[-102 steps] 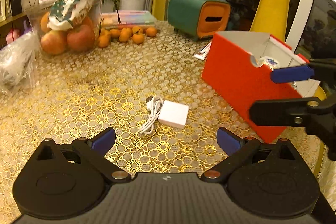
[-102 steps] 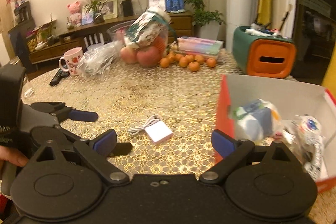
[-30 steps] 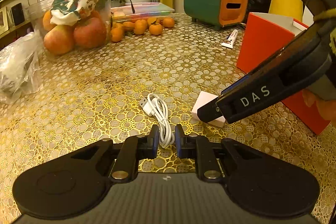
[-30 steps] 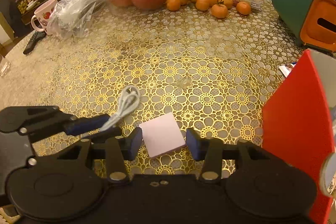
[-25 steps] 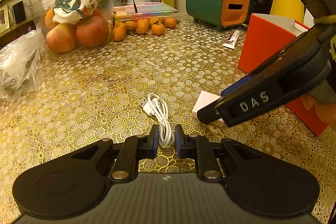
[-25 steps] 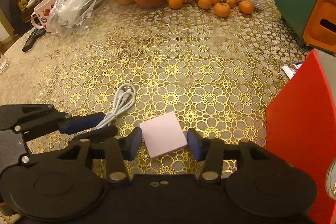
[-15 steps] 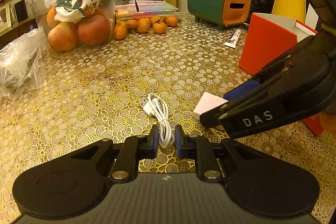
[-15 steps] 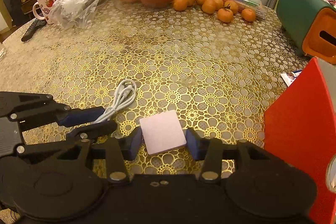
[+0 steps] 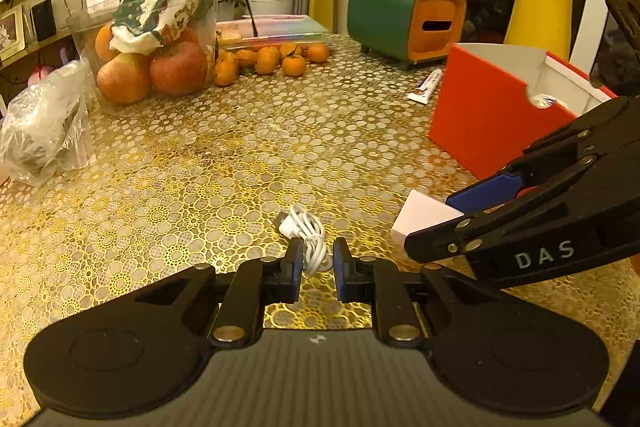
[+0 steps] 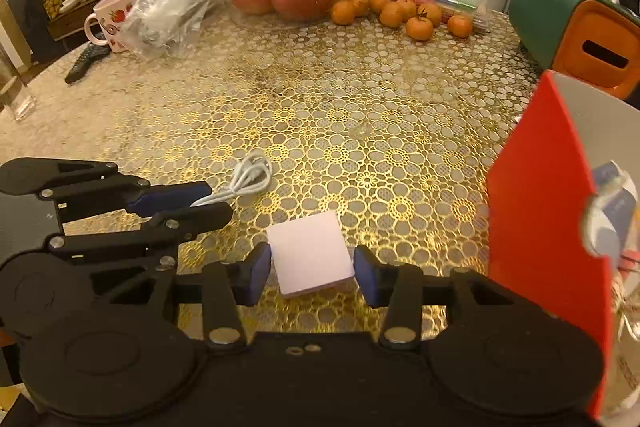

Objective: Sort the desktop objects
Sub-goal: 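Lift and carry the cable and charger over the red box with both tools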

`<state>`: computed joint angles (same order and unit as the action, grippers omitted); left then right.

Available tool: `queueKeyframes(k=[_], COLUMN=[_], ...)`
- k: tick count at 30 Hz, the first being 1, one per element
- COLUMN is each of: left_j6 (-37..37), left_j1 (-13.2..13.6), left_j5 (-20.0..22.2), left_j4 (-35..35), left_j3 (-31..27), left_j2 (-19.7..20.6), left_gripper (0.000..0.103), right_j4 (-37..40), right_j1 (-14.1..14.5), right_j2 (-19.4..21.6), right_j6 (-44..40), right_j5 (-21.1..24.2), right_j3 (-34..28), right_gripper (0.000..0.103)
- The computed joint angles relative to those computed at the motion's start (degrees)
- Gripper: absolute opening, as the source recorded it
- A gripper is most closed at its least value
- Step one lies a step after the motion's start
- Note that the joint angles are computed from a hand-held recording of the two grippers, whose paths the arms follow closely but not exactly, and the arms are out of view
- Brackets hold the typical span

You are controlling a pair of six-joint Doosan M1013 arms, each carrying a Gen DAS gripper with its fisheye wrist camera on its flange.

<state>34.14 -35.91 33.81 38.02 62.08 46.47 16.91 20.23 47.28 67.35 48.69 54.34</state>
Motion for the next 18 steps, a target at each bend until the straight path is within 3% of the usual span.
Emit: queueKeyframes(k=[9,18], left_j6=[-1.21,-0.20], left_j1=[-0.94,-2.16], left_j5=[-0.72,2.48], left_j4=[-5.46,-8.54], left_j3=[3.53,3.96], left_j2=[-2.65,-2.47], left_gripper=[0.014,0.014], right_j4=[3.61,2.72], right_j1=[-1.46,-2.31], right_j2=[-5.56,-9.31], right_j6=[-2.90,-3.71], right_j5=[-2.29,-3.59], right_j3=[8.18,15.22], right_gripper=[0.044,0.044])
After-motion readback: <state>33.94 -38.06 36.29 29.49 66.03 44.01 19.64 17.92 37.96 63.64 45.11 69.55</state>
